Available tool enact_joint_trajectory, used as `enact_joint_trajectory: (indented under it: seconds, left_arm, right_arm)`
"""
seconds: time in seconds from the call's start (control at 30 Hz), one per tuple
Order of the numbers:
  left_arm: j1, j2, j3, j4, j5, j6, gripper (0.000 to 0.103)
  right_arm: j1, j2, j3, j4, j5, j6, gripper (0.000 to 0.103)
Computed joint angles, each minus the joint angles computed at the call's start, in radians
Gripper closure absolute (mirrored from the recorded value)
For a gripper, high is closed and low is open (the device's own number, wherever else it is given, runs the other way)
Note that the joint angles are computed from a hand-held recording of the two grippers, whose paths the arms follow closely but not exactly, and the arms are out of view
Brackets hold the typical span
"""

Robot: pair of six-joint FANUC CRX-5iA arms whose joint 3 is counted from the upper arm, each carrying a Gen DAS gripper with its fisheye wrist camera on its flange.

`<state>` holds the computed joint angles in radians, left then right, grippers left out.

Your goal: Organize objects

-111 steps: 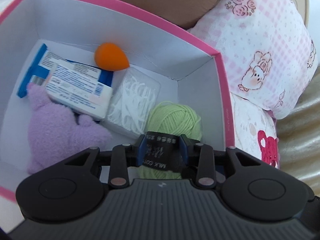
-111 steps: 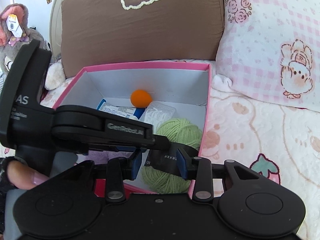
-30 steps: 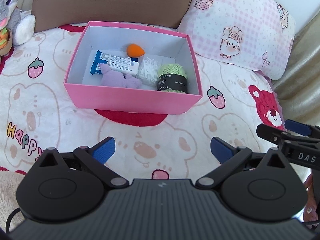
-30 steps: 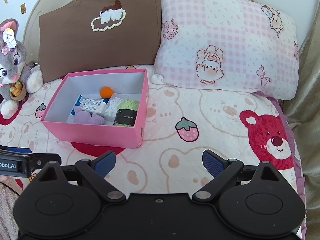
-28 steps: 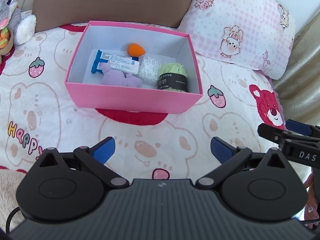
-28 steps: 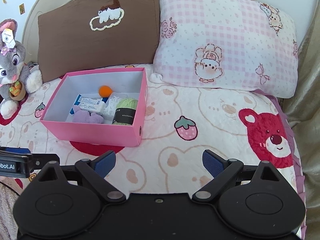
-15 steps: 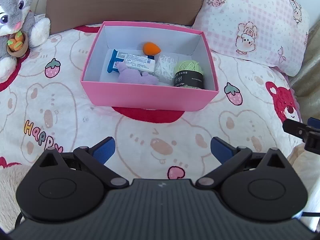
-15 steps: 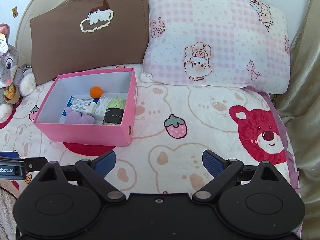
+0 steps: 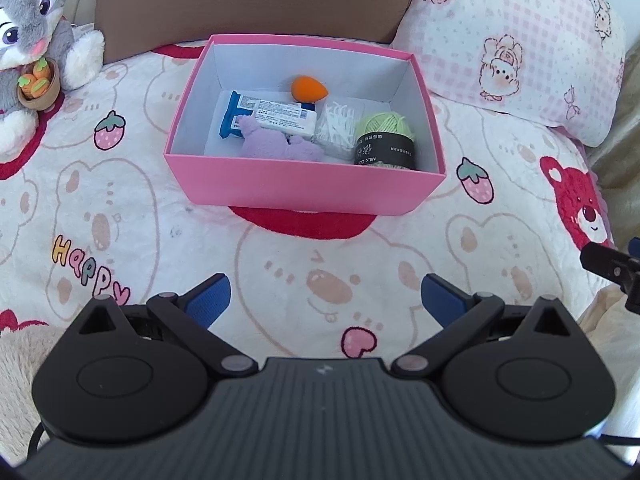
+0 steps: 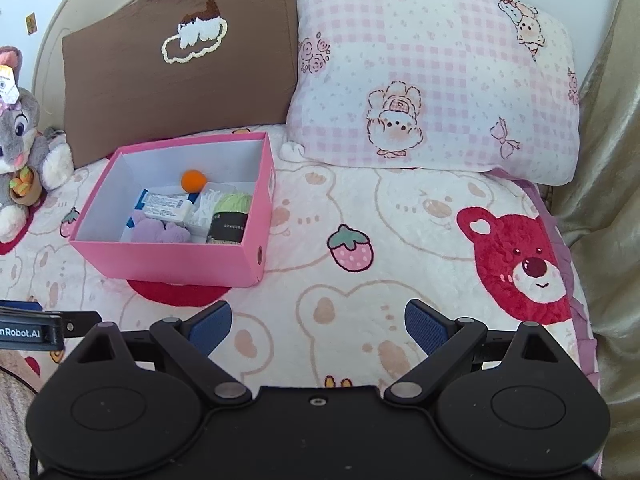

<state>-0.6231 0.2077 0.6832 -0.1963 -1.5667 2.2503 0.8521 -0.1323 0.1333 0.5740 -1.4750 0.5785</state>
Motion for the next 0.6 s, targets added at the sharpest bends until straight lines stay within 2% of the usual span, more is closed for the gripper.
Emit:
enact_joint_trajectory:
  seconds: [0.07, 0.33, 0.6]
  left_arm:
    - [-0.002, 0.0, 0.004, -0.004, -0.001, 0.004, 0.0]
    - [-0.014, 0.008, 0.023, -0.027, -0.019, 0.008, 0.0]
    - [-0.014, -0.008, -0.004, -0.021, 0.022, 0.009, 0.0]
  right_arm:
    - [0.012, -0.005, -0.017, 0.032, 0.004, -0.002, 0.007]
    - [0.004, -0.002, -0.013, -0.004, 0.011, 0.012, 0.007]
    - [0.005, 0.0, -0.012, -0.009, 0.012, 0.015, 0.007]
